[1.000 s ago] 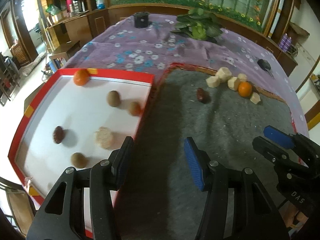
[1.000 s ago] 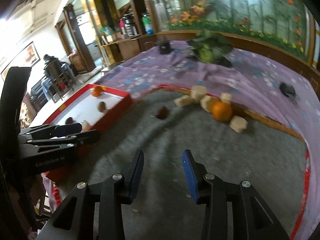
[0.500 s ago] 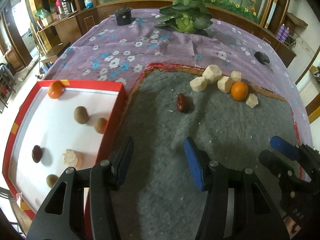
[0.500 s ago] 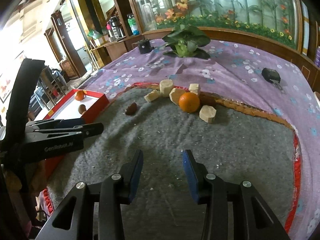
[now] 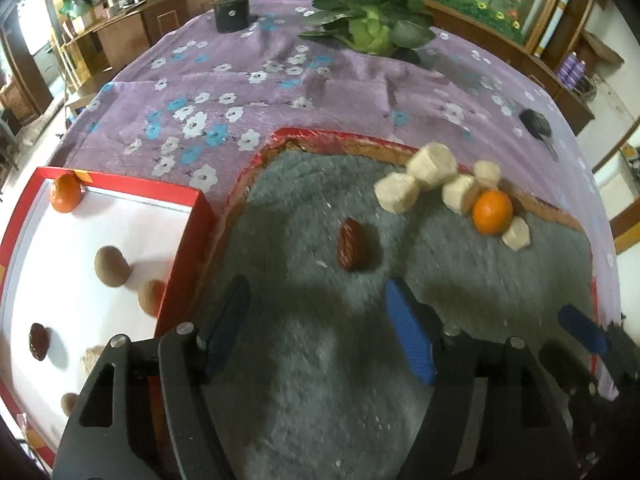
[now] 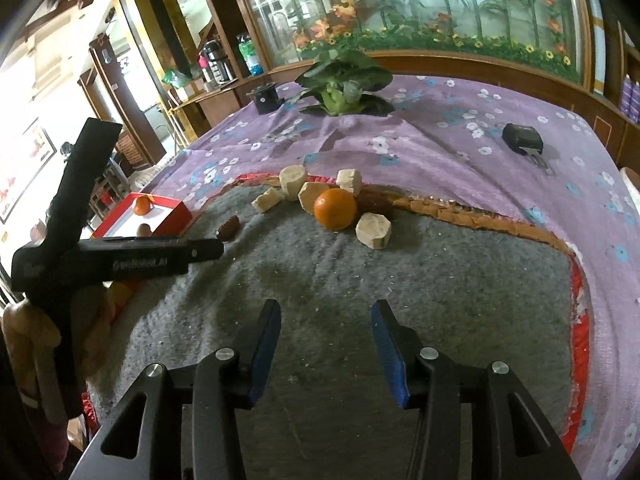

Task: Organize fruits
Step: 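Grasp the dark red date with the left tool while the right tool grasps a beige cube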

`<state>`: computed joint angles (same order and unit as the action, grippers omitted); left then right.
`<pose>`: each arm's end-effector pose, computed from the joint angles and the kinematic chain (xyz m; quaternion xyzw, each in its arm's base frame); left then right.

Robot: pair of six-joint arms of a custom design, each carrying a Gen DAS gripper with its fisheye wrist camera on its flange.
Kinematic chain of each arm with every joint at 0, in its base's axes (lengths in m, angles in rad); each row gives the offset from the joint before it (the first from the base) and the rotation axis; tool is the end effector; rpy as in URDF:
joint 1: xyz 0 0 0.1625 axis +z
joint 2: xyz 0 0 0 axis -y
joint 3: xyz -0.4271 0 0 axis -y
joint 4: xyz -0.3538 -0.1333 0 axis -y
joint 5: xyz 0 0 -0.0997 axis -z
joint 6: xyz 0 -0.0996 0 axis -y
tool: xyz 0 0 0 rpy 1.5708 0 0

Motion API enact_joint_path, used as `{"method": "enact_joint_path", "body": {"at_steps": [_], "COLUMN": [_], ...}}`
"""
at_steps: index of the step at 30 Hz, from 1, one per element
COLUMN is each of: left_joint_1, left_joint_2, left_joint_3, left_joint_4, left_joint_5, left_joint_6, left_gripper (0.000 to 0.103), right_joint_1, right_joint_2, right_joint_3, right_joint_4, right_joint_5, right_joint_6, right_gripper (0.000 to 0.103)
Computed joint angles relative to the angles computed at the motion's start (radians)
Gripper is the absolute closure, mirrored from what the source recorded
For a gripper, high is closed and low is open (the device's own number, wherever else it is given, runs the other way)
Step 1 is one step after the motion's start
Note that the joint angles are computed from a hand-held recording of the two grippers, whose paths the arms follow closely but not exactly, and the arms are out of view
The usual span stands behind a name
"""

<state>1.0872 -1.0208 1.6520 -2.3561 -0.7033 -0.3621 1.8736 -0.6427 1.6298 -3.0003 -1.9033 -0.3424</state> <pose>-0.1017 -0.6438 0.2695 0.0226 0.9050 -0.2356 0.3535 0.2952 -0.6069 0.0809 0.2706 -0.9241 0.2131 0.1657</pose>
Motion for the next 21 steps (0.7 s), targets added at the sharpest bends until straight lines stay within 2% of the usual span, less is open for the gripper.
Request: {"method": "enact_joint_path", "body": {"at_steps": [4,15,21], "left_joint_1": [0.013,0.027,0.029], "left_joint_2": [0.027,0.068,0.063], "left_joint_3": [-0.037,-0.079,-0.069], "left_joint_4": [0.023,-0.017,-0.064], "left_joint_5": [0.023,0.037,0.019], "left_joint_6": [0.003,0.082,0.116], "left_gripper": [0.032,0.032,0.034], "right_joint_1": [-0.008,-0.021,-0.018], "right_joint_2": [0.000,-0.003,0.001], "right_joint_3": [-0.006,-0.014,-0.024], "right_joint_4": [0.011,0.021,0.033], "right_joint_5": [0.005,0.017,0.001], "right_joint_6": [-0.004,-0.004,-0.008], "right_gripper": [0.057,0.057,0.057]}}
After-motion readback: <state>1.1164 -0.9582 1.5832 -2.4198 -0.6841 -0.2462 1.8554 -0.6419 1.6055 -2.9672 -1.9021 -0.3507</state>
